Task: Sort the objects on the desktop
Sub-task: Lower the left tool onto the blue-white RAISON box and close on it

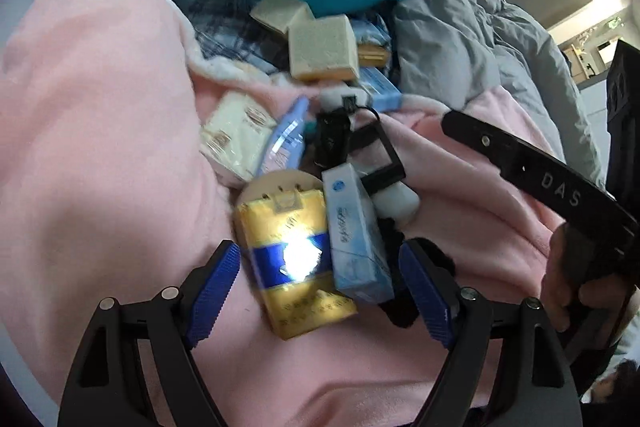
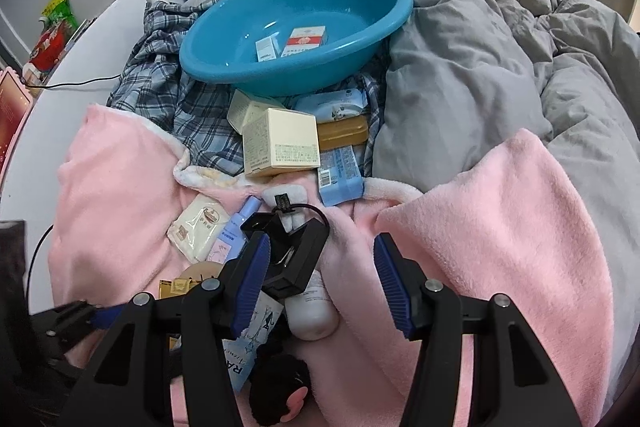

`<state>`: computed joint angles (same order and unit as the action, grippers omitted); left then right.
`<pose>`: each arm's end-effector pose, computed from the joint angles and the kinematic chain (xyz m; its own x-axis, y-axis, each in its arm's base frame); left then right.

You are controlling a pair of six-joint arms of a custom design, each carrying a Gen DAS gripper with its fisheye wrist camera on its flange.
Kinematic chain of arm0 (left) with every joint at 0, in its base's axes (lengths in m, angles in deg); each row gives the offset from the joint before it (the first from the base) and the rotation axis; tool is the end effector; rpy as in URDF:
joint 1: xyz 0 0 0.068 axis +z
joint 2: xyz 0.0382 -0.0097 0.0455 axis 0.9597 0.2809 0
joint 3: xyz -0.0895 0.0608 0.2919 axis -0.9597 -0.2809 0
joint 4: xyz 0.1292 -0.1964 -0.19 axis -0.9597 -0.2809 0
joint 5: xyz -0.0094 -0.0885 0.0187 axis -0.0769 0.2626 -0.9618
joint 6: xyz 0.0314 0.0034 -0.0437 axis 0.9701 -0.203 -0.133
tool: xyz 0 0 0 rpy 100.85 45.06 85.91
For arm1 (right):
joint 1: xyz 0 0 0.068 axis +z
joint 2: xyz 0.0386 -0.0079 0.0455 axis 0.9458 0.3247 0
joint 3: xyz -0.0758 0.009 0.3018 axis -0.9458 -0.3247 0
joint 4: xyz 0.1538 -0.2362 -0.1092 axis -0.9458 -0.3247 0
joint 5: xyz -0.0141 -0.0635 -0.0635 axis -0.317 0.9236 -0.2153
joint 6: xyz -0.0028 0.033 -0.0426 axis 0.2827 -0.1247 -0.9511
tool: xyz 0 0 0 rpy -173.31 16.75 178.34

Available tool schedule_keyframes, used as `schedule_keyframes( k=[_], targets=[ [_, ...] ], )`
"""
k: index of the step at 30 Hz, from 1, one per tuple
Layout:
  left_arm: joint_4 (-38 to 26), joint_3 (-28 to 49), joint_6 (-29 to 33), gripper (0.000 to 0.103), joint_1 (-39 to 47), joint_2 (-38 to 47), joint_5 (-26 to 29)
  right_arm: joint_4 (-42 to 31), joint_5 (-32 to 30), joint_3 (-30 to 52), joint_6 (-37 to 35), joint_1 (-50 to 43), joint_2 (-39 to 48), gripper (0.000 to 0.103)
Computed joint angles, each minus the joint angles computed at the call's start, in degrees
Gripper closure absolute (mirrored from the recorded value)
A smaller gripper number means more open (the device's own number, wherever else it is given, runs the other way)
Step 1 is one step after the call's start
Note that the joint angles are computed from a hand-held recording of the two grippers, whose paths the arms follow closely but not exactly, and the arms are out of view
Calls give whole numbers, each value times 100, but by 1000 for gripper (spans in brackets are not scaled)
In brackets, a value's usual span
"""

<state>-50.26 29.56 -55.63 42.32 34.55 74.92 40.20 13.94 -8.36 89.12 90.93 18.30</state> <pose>0.3024 -0.1943 0.0897 -0.9745 0.1107 -0.1954 0.1738 0.9225 -0.3446 0.3073 0.1105 0.0917 -0.9090 0.0722 -0.4106 0.0094 0.9882 0.1531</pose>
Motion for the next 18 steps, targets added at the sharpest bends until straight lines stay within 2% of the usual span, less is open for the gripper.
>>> schedule_keyframes(
  k=[2, 4, 6, 11, 12, 13, 14, 17, 18],
  targets=[
    [-47, 62, -80, 19, 23, 151, -83, 11, -31, 19, -10, -5, 43, 50],
    [117, 38, -198, 19, 158, 355, 203, 15, -42, 22, -26, 13, 47, 50],
    [249, -11, -197, 19, 138, 374, 191, 18, -14, 5, -59, 42, 15, 50],
    [350, 59, -254, 27, 19, 524, 254, 5, -10, -18, -86, 36, 40, 50],
    [407, 32, -304, 33, 22, 511, 256, 4, -18, -15, -84, 21, 55, 50],
    [483, -16, -353, 48, 59, 468, 303, 1, -17, -16, -80, 11, 59, 50],
    [583, -86, -419, 58, 106, 389, 361, 0, -14, -18, -80, -1, 58, 50],
    [634, -59, -306, 70, 160, 312, 580, 6, 10, -35, -74, -14, 43, 50],
    [587, -7, -221, 78, 116, 308, 576, 3, 9, -33, -75, -17, 49, 50]
  ],
)
